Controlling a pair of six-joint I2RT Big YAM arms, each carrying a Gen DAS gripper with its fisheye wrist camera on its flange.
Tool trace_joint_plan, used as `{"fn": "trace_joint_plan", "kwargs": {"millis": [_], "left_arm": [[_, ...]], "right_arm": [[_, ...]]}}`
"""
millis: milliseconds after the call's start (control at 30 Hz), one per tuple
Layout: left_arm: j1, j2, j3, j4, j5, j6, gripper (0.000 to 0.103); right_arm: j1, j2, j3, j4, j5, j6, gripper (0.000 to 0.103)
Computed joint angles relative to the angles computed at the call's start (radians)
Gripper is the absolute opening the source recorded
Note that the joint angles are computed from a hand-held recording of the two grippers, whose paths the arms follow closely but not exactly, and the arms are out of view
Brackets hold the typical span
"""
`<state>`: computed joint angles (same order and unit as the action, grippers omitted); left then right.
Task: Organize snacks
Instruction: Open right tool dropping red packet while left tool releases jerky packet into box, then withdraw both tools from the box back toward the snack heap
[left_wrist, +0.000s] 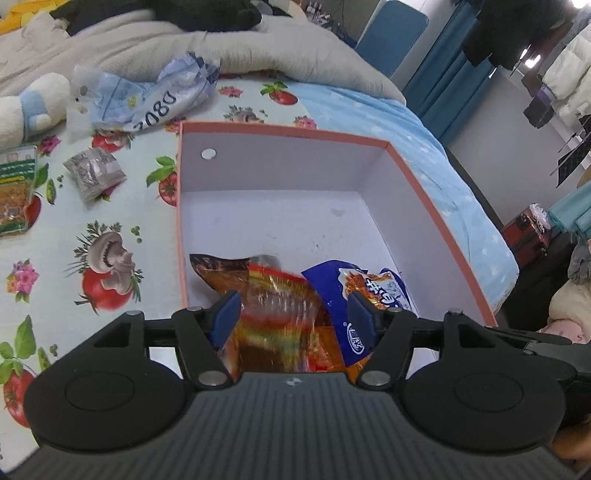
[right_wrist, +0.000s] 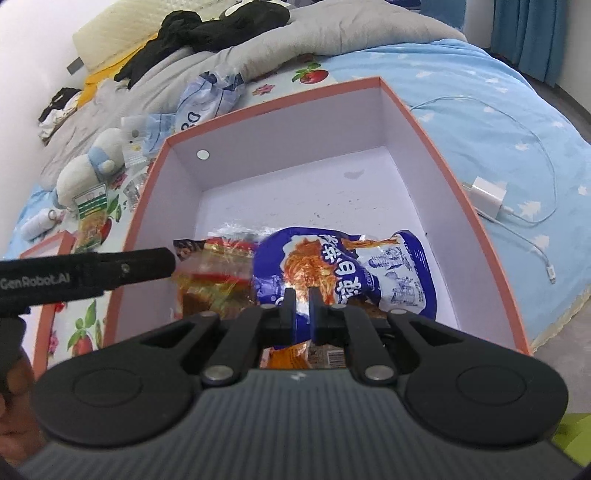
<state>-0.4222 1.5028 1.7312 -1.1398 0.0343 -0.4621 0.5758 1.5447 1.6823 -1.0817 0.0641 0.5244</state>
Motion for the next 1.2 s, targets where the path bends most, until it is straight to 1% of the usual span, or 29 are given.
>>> {"fn": "trace_joint_plan", "kwargs": {"millis": [167, 367, 600, 733, 967, 1100, 1200], "left_arm": [[-0.018, -0.08, -0.032, -0.008, -0.04, -0.018, 0.069], [-0.051, -0.206, -0.077, -0.033, -0.107, -0.038, 0.069], [-0.105, -0.363, -0.129, -0.072, -0.205, -0.042, 0.069], [-0.145, -0.446, -0.159, -0.107, -0.274, -0.051, 0.069], [-0.221, -0.579, -0.224, -0.174, -0.37, -0.117, 0.069], [-0.273, -0.636, -0.252, -0.218, -0.433, -0.172, 0.069], [-0.313, -0.676, -0.273, -0.252, -0.478, -0.219, 0.069]], "right_arm": [[0.03, -0.047, -0.014, 0.002, 0.024, 0.016, 0.01], [0.096, -0.108, -0.023, 0.008, 0.077, 0.041, 0.01], [0.203, -0.172, -0.04, 0.02, 0.16, 0.073, 0.011], [0.27, -0.2, -0.052, 0.026, 0.2, 0.094, 0.011], [0.377, -0.239, -0.079, 0.041, 0.279, 0.115, 0.011], [0.431, -0.254, -0.103, 0.059, 0.304, 0.112, 0.011], [0.465, -0.256, -0.119, 0.08, 0.305, 0.103, 0.011]]}}
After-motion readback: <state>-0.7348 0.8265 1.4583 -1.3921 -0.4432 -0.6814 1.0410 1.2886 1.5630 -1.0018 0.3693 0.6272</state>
